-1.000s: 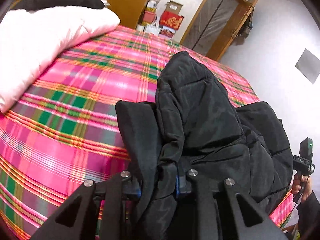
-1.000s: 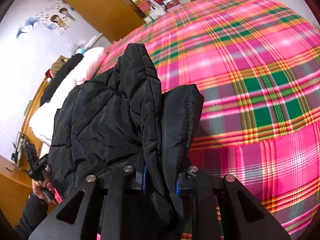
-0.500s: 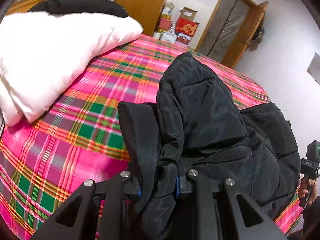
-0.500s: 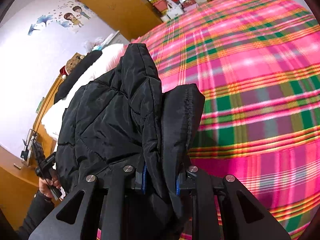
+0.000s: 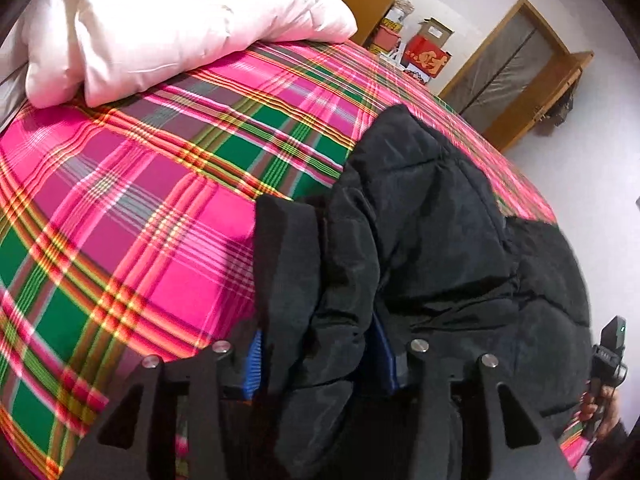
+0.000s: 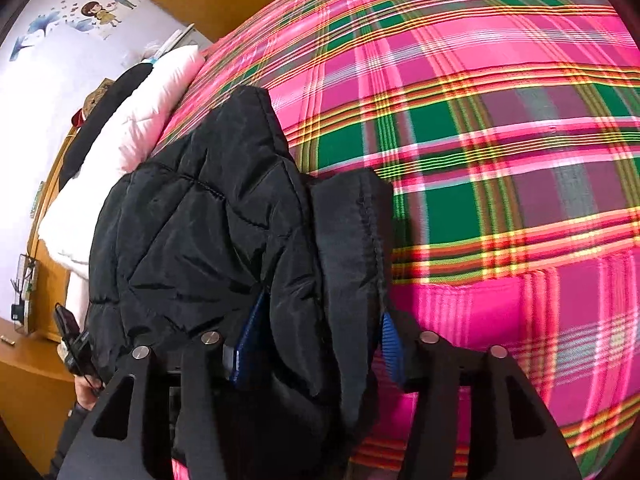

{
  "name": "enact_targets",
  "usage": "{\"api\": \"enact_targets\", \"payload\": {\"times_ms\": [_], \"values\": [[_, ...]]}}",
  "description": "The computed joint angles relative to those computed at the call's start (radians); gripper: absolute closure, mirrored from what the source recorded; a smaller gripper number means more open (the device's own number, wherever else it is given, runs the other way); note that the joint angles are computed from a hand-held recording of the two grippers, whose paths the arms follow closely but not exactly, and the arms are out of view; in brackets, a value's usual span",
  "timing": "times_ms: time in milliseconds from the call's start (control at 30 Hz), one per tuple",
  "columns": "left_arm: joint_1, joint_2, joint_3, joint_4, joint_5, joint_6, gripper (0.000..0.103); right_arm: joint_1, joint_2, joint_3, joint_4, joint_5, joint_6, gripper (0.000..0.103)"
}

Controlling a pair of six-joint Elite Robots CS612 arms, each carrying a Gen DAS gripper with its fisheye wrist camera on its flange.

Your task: Fold large clothes

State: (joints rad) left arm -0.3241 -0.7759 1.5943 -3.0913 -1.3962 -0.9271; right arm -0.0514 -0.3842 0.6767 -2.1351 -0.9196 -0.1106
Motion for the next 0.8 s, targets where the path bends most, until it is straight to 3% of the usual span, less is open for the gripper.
{"api": "enact_targets", "payload": {"times_ms": [133, 267, 333, 433, 533, 600, 667, 800], "values": [[-0.013, -0.047, 0.038, 0.021, 0.068, 0.041, 0.055, -0.012, -0.067, 0.100, -0.121, -0.019, -0.003, 0.049], [-0.044, -0.093, 0.050, 0.042, 0.199, 0.091, 0.056, -0.004, -0.138, 0.205, -0.332, -0.125, 0.024, 0.049], [-0.056, -0.089, 0.019, 0.028, 0.222, 0.140, 0.056, 0.011, -0.153, 0.227, -0.379, -0.126, 0.002, 0.049], [-0.078, -0.049, -0.075, 0.013, 0.190, 0.252, 0.056, 0.052, -0.154, 0.224, -0.385, -0.133, -0.101, 0.049], [-0.095, 0.026, -0.216, 0.078, 0.152, 0.373, 0.056, 0.089, -0.120, 0.182, -0.378, -0.176, -0.146, 0.049], [-0.095, 0.085, -0.323, 0.215, 0.159, 0.405, 0.056, 0.108, -0.069, 0.104, -0.336, -0.253, -0.126, 0.049], [-0.086, 0.136, -0.404, 0.351, 0.155, 0.386, 0.056, 0.113, -0.020, 0.032, -0.292, -0.287, -0.117, 0.049], [-0.066, 0.181, -0.433, 0.315, 0.132, 0.334, 0.055, 0.106, 0.026, -0.040, -0.234, -0.276, -0.120, 0.049]]}}
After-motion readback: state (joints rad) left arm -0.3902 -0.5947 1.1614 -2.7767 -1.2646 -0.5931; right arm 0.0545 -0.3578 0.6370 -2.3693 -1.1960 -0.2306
